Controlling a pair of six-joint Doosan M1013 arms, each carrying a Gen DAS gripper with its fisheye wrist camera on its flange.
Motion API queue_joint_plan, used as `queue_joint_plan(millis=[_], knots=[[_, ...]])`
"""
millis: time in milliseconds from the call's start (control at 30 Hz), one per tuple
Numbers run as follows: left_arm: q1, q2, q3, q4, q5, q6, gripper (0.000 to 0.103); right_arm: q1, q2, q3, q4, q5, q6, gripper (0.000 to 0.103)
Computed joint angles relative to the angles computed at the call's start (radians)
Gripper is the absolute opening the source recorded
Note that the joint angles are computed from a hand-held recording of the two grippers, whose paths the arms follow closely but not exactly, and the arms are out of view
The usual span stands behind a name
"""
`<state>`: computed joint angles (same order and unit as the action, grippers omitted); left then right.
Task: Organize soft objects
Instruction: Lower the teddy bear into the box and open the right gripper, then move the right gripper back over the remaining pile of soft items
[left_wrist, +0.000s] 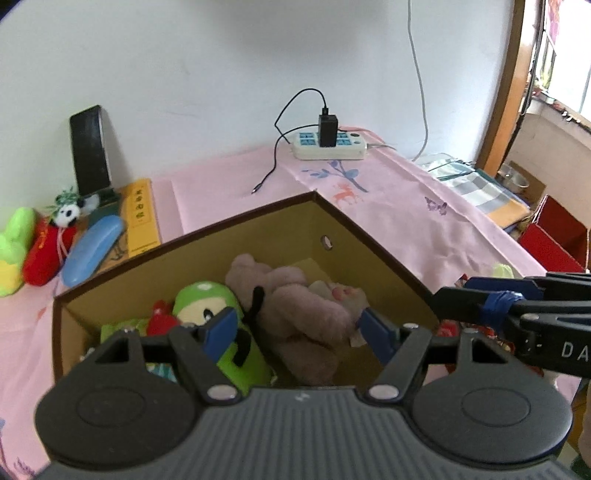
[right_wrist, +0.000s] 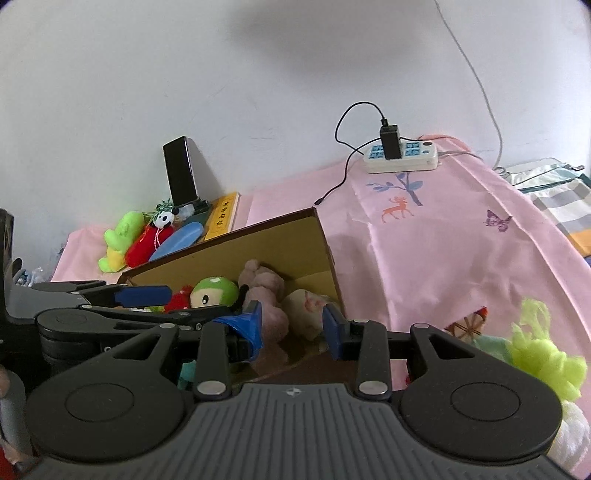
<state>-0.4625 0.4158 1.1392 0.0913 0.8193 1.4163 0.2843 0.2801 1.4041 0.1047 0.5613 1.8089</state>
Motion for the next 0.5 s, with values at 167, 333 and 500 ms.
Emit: queue_joint_plan(millis=[167, 333, 500], knots=[[-0.028, -0.010, 0.014, 0.105, 0.021, -0.096, 0.075, 0.003, -0.020, 0.031, -0.035, -0.012, 0.043, 0.019], [-0.042, -0.023, 0.033, 0.146, 0.034, -0.141, 0.076, 0.005, -0.038, 0.060, -0.051, -0.026, 0.076, 0.019], [-0.059, -0.037, 0.057, 0.182, 0.034, -0.164, 0.077, 0.006, -0.057, 0.095, -0.042, -0.050, 0.076, 0.019]])
